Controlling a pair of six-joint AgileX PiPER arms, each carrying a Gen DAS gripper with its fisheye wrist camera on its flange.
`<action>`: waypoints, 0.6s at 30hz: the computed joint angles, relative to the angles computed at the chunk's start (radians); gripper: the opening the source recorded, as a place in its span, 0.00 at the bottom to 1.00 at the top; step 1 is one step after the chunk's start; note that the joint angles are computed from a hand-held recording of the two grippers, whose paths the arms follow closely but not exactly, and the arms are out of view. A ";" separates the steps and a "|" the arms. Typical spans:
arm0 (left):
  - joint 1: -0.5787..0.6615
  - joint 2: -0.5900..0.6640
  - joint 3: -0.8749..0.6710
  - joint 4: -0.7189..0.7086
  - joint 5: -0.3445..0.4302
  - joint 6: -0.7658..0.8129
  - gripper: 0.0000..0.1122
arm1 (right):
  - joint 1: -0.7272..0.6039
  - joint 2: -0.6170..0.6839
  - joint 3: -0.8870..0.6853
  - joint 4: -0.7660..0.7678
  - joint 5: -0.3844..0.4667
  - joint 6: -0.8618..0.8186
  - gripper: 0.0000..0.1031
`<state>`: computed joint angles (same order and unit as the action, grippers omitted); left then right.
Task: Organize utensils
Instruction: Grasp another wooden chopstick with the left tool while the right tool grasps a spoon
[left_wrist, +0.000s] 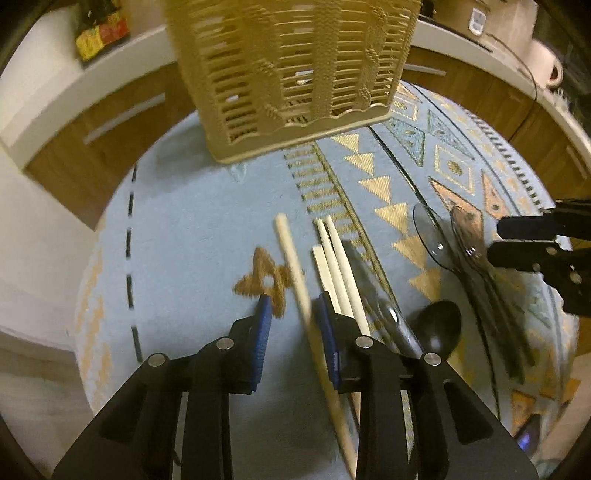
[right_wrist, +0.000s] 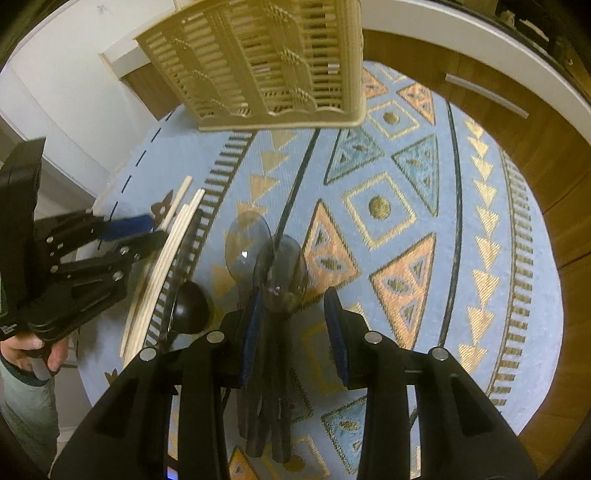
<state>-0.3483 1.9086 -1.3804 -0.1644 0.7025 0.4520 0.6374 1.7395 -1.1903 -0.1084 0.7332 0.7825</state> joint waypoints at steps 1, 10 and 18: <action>-0.004 0.007 -0.013 0.007 0.005 -0.005 0.22 | -0.011 0.000 0.002 0.029 -0.001 -0.023 0.30; 0.061 0.004 -0.026 -0.083 0.006 0.040 0.02 | -0.106 -0.024 0.038 0.200 0.002 -0.157 0.30; 0.117 -0.061 0.000 -0.207 0.001 0.130 0.02 | -0.065 0.059 -0.059 0.232 0.075 -0.205 0.18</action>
